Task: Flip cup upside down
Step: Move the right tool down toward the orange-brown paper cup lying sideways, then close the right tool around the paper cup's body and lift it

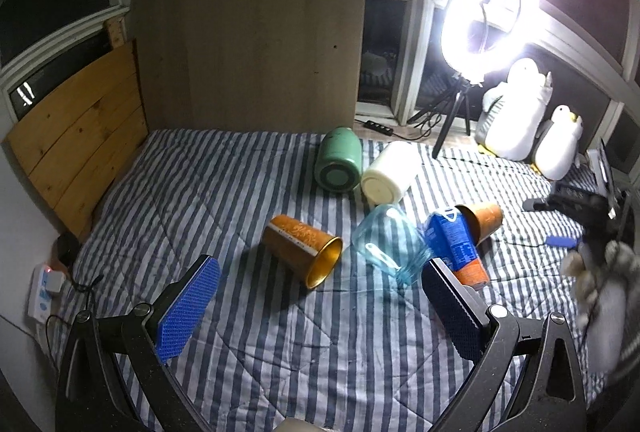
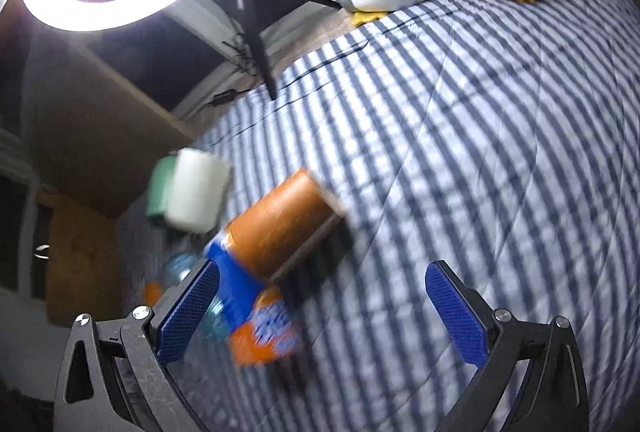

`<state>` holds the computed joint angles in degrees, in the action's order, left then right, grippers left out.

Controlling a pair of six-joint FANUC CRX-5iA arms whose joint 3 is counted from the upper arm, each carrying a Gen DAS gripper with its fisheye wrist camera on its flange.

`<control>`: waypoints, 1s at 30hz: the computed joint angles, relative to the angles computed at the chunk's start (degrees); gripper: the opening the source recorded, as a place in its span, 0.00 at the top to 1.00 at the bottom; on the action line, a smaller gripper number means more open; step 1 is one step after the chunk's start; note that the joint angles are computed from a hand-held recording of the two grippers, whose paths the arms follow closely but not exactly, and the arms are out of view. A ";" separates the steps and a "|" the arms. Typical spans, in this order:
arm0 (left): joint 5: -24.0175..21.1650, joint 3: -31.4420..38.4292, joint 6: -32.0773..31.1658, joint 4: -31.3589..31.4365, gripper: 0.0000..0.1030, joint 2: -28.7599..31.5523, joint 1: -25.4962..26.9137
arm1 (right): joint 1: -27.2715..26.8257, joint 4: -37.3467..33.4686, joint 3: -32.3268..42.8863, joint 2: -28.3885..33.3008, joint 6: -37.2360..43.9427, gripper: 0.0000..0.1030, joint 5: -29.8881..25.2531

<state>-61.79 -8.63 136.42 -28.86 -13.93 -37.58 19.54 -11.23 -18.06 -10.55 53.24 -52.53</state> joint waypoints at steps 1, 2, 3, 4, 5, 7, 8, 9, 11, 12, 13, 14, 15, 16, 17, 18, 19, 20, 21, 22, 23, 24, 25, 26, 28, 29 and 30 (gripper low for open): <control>-0.35 -0.03 0.42 -0.26 0.01 0.04 -0.05 | -0.52 0.16 1.66 2.02 1.85 0.01 -0.33; -0.87 -0.11 0.96 -0.47 0.01 0.10 -0.09 | -0.96 0.60 3.53 4.29 3.75 0.01 -1.00; -1.31 -0.14 1.37 -0.67 0.01 0.13 -0.18 | -1.60 0.23 5.75 6.69 6.22 0.01 -2.02; -1.92 -0.18 1.94 -0.95 0.01 0.20 -0.27 | -2.17 -0.49 8.14 9.19 8.66 0.02 -3.05; -2.29 -0.27 2.29 -1.09 0.01 0.17 -0.26 | -2.73 -1.33 10.20 11.26 10.68 0.02 -4.04; -3.40 -0.48 3.27 -1.48 0.01 0.06 -0.22 | -3.90 -4.12 15.24 16.08 15.90 0.04 -7.08; -4.02 -0.48 3.85 -1.66 0.01 0.10 -0.24 | -4.50 -5.69 17.60 18.38 18.37 0.05 -8.71; -4.59 -0.60 4.47 -1.84 0.01 0.04 -0.19 | -4.50 -6.23 18.86 19.64 19.25 0.06 -9.70; -5.56 -0.93 5.50 -2.23 0.01 -0.20 -0.13 | -4.82 -7.45 22.75 23.78 20.72 0.11 -13.32; -5.86 -1.08 5.84 -2.37 0.01 -0.29 -0.12 | -5.00 -8.17 23.55 24.80 21.42 0.14 -14.19; -6.14 -1.21 6.13 -2.49 0.01 -0.36 -0.12 | -5.30 -9.18 24.63 25.99 22.36 0.19 -15.43; -6.41 -1.33 6.40 -2.60 0.01 -0.40 -0.11 | -5.54 -10.00 25.42 26.92 23.36 0.25 -16.63; -6.47 -1.45 6.64 -2.62 0.01 -0.39 -0.01 | -5.53 -10.25 25.84 27.56 24.07 0.28 -17.63; -6.39 -1.59 6.52 -2.28 0.01 -0.46 0.17 | -5.44 -10.32 25.86 27.83 24.46 0.33 -18.22; -6.28 -1.66 6.68 -2.20 0.01 -0.42 0.25 | -5.42 -10.52 26.13 28.24 24.82 0.36 -18.89; -6.08 -1.59 6.79 -2.12 0.01 -0.23 0.30 | -5.45 -10.96 26.27 28.41 25.17 0.37 -19.38; -5.91 -1.43 6.80 -2.02 0.01 0.06 0.25 | -5.65 -11.47 26.40 28.50 25.70 0.38 -20.02; -5.64 -1.27 6.65 -1.88 0.01 0.31 0.21 | -5.67 -11.55 26.26 28.39 26.03 0.38 -20.44; -5.39 -1.05 6.52 -1.79 0.01 0.61 0.14 | -5.53 -11.47 26.01 28.14 26.01 0.38 -20.50; -5.12 -0.81 6.34 -1.68 0.01 0.95 0.06 | -5.49 -11.42 25.75 27.90 25.99 0.38 -20.61; -4.88 -0.63 6.06 -1.59 0.01 1.17 -0.07 | -5.65 -11.44 25.39 27.54 26.01 0.38 -20.81; -4.62 -0.47 5.80 -1.50 0.01 1.34 -0.21 | -5.75 -11.50 25.16 27.28 25.97 0.38 -21.01; -4.39 -0.29 5.55 -1.43 0.01 1.52 -0.32 | -5.97 -11.56 24.71 26.90 25.97 0.38 -21.29; -4.21 -0.14 5.31 -1.31 0.01 1.65 -0.37 | -6.29 -11.68 24.32 26.50 26.15 0.38 -21.59; -3.91 0.22 4.99 -1.20 0.01 2.02 -0.59 | -6.92 -11.98 23.14 25.57 26.36 0.38 -22.04; -3.63 0.25 4.74 -1.00 0.01 2.11 -0.56 | -7.18 -12.05 22.42 24.94 26.39 0.38 -22.18; -3.39 0.26 4.45 -0.78 0.01 2.15 -0.46 | -7.43 -11.98 21.66 24.35 26.40 0.38 -22.33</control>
